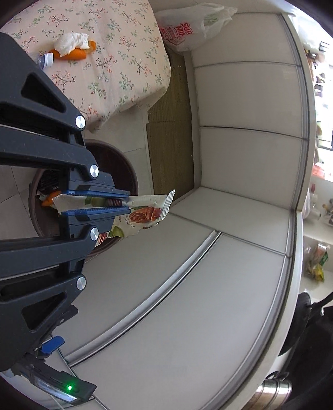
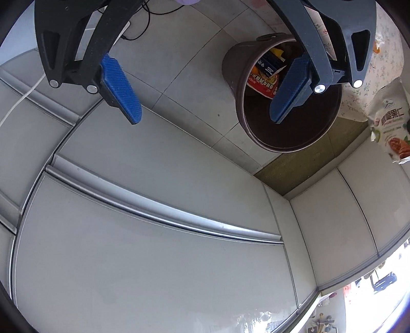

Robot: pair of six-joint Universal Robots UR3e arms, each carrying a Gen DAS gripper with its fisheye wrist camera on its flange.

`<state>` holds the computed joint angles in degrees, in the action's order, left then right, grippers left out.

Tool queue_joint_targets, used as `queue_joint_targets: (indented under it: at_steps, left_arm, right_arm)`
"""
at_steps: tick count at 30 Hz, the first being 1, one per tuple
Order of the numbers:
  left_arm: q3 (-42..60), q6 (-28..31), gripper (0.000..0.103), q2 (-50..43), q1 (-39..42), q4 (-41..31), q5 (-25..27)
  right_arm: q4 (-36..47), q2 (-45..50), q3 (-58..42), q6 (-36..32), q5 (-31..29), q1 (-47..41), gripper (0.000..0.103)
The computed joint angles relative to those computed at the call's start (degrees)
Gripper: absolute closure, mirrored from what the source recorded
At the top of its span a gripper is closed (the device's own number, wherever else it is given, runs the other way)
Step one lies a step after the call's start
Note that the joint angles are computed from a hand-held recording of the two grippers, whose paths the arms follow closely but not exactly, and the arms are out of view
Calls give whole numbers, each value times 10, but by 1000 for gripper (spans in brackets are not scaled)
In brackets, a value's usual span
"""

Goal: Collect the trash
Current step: 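Carry the snack wrapper over the brown bin and open the left gripper, then lower the left gripper onto the white tissue and close it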

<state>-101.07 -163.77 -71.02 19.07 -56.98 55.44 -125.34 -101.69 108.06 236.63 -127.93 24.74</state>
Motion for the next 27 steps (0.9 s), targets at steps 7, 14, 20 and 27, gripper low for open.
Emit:
queue_joint_targets:
  at_steps: [7, 14, 20, 27]
  left_arm:
    - [71, -43, 81, -109, -95, -11, 55]
    - [50, -43, 55, -102, -75, -22, 63]
    - [-2, -12, 39, -48, -8, -52, 62]
    - [-90, 142, 32, 76, 176, -171, 31]
  right_arm:
    - [-15, -12, 19, -4, 31, -17, 7]
    - [-17, -3, 9, -5, 38, -15, 7]
    - [-29, 18, -5, -11, 52, -5, 7]
    - [-32, 74, -57, -34, 67, 25, 7]
